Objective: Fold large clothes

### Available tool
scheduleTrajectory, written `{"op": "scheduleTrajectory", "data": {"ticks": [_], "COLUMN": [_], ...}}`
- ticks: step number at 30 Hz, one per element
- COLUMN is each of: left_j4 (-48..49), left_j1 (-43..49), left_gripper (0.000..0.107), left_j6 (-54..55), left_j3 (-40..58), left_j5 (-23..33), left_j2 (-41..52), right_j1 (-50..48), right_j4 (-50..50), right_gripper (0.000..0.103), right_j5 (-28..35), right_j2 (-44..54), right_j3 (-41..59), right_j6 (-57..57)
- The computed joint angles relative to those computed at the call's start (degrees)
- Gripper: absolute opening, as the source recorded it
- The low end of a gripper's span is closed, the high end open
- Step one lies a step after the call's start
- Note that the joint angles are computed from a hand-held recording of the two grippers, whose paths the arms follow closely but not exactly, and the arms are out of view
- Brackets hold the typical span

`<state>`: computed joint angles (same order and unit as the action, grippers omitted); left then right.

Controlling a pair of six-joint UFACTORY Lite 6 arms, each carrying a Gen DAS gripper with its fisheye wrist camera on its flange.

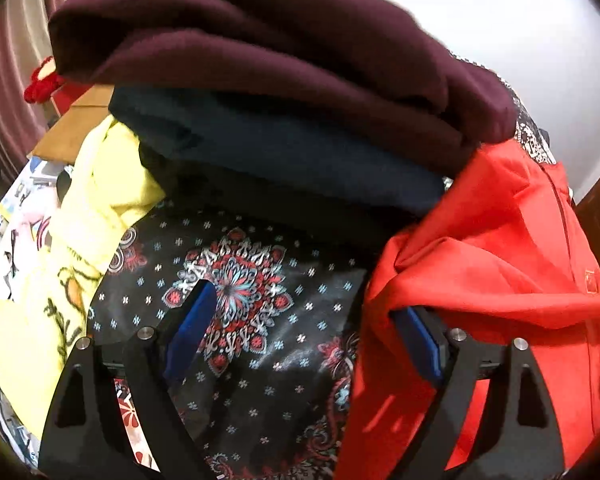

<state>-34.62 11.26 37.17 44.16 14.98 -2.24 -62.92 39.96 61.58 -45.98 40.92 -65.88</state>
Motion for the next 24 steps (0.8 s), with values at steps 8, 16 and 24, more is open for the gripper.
{"op": "scheduleTrajectory", "data": {"ticks": [8, 16, 24], "left_j4": [-5.08, 6.52, 14.12], "left_j1": [7.8, 6.18, 5.2], "left_gripper": [0.088, 0.088, 0.088], "left_j6": [13.92, 7.91, 6.74], "left_j3": [-7.19, -9.1, -10.29], "left_j5": [4.36, 7.58, 18.13], "left_j2": [-4.84, -9.35, -25.05], "right_j1": [-14.87, -24.98, -34.18], "right_j4": [-3.81, -10.21, -11.26], "right_gripper": [0.005, 0.01, 0.052], "right_j5": [4.49, 5.65, 8.13], "right_j2": [3.5, 11.4, 16.59], "right_j3": [-9.9, -12.65, -7.27], "right_j6": [-12.35, -19.81, -25.04]}}
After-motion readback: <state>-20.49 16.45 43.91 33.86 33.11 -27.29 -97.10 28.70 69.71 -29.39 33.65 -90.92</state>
